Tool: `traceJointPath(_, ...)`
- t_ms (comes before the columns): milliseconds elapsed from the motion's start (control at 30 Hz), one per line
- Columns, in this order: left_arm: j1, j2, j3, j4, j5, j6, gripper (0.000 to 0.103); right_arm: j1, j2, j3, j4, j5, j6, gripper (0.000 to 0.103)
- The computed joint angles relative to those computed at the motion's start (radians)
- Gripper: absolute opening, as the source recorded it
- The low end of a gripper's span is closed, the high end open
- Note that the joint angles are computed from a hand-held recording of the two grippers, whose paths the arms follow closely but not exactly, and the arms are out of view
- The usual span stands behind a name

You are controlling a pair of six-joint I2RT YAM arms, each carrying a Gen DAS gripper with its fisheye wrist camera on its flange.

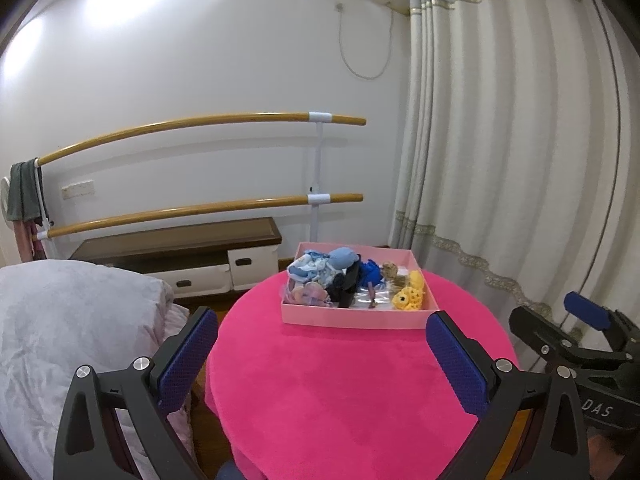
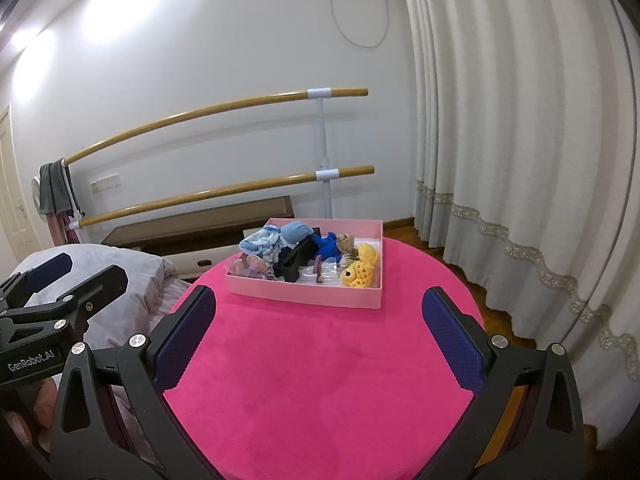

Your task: Organize soft objects

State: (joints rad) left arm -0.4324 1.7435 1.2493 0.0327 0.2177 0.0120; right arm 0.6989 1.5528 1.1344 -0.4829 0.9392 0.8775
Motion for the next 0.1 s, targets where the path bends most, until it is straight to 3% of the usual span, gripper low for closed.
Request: traceJointPath(100,0.000,0.000,-0.003,0.007,-0.002,-0.001,0.103,0.000,-0.001,-0.001,0.000,0.000,-0.002,0.103)
